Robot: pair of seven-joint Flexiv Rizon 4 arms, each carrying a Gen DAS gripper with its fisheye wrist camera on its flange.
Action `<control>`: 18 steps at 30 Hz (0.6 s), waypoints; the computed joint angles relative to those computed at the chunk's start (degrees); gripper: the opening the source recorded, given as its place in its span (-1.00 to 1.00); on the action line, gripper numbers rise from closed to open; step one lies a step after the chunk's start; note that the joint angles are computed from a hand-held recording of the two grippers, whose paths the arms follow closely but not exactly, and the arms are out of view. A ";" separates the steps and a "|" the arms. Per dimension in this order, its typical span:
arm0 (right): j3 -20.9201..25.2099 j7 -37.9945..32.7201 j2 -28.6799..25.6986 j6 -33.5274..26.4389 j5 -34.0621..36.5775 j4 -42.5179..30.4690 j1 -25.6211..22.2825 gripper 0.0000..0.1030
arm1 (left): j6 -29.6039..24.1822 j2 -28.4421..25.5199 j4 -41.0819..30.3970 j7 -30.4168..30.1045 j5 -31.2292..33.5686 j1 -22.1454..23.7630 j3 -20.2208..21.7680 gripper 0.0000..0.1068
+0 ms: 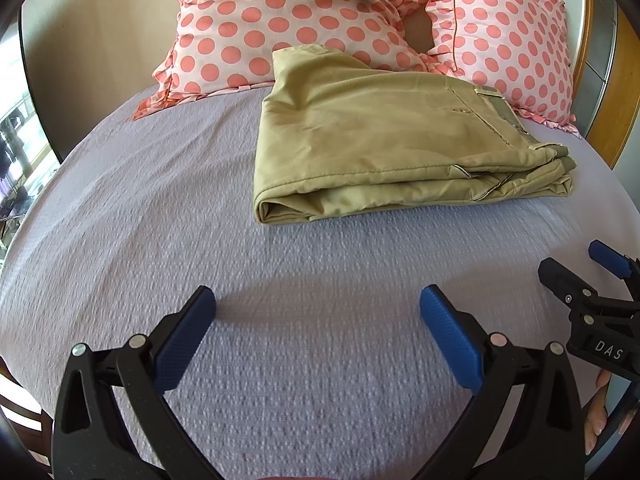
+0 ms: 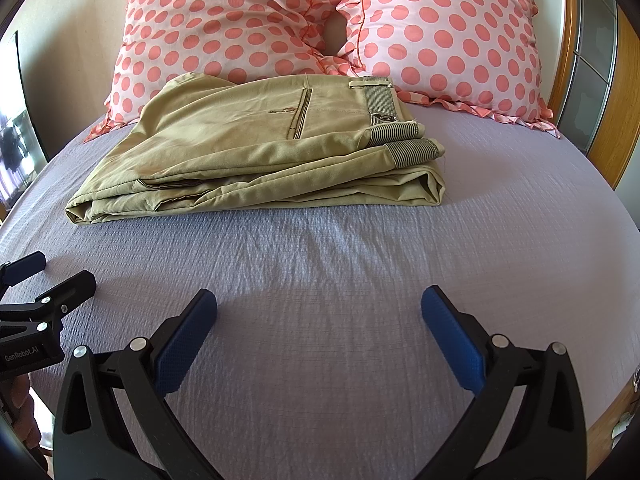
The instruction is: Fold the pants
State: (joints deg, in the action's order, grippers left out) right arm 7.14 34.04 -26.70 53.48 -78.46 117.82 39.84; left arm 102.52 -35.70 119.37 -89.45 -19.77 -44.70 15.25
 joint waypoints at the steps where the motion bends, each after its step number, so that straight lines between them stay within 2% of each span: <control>1: 0.01 0.00 0.00 0.00 0.00 0.00 -0.01 0.97 | -0.01 0.00 0.00 -0.02 0.02 0.00 0.01 0.90; 11: 0.03 0.03 0.00 -0.03 -0.02 0.00 -0.02 0.97 | 0.62 -0.32 -0.11 -0.27 -0.41 -0.49 0.45 0.90; 15: 0.04 0.05 0.00 -0.04 -0.04 0.01 -0.01 0.97 | 1.97 -0.94 0.01 -0.39 -1.58 -1.66 1.17 0.90; 18: 0.04 0.05 0.00 -0.04 -0.04 0.01 -0.02 0.97 | 4.01 -1.28 0.49 0.39 -2.13 -1.07 0.14 0.90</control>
State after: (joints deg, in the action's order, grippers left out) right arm 7.18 34.09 -26.70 53.44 -78.51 117.83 39.83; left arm 106.53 -36.97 119.86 -89.06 -21.90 -45.76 15.40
